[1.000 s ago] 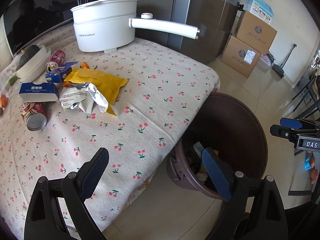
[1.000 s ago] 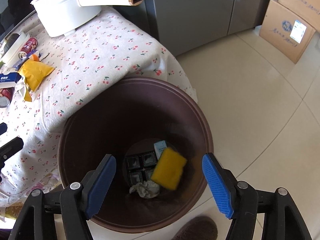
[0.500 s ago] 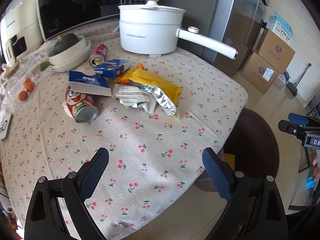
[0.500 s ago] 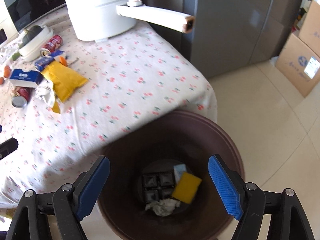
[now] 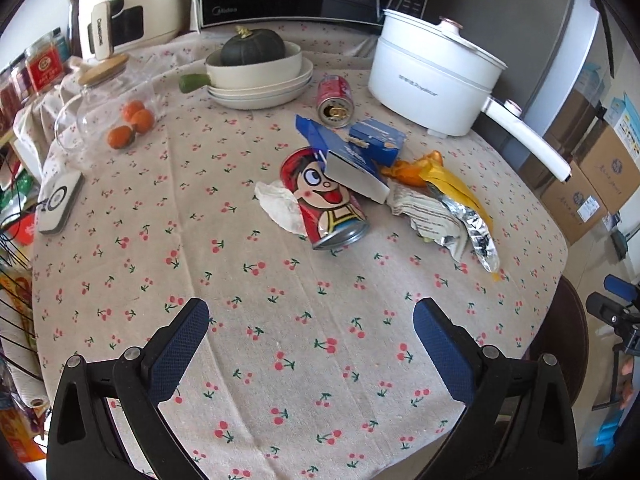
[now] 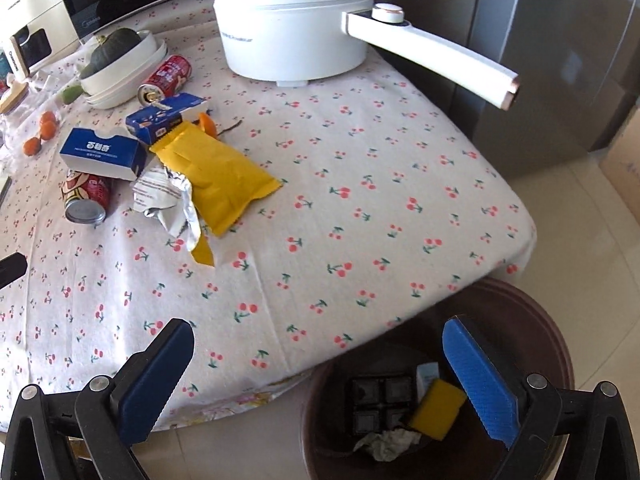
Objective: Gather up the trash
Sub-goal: 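Move both tools back over the table toward the red cartoon can, then grasp the red cartoon-face can with the left gripper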
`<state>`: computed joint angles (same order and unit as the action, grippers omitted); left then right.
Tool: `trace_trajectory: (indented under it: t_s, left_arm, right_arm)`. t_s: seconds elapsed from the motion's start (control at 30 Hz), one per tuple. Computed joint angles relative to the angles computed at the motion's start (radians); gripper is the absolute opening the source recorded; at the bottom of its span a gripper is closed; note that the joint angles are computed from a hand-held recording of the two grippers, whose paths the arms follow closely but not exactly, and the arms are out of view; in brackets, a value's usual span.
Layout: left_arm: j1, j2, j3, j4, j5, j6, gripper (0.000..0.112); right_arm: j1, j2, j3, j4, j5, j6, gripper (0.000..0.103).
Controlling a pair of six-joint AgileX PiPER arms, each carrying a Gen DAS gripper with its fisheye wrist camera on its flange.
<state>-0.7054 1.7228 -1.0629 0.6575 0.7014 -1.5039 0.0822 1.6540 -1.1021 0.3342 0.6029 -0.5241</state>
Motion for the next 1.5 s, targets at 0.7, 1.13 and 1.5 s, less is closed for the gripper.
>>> trace_trajectory:
  t_s: [0.7, 1.13, 1.5]
  left_arm:
    - [0.182, 0.251, -0.138, 0.086, -0.244, -0.205, 0.068]
    - [0.168, 0.115, -0.027, -0.069, -0.249, 0.033, 0.055]
    - [0.176, -0.108, 0.183, -0.121, -0.208, 0.13, 0.055]
  right_arm:
    - [0.122, 0.174, -0.126, -0.224, -0.068, 0.229, 0.102]
    - [0.106, 0.222, -0.212, -0.071, 0.033, 0.123, 0.102]
    - [0.211, 0.453, -0.526, -0.096, 0.173, -0.042, 0.102]
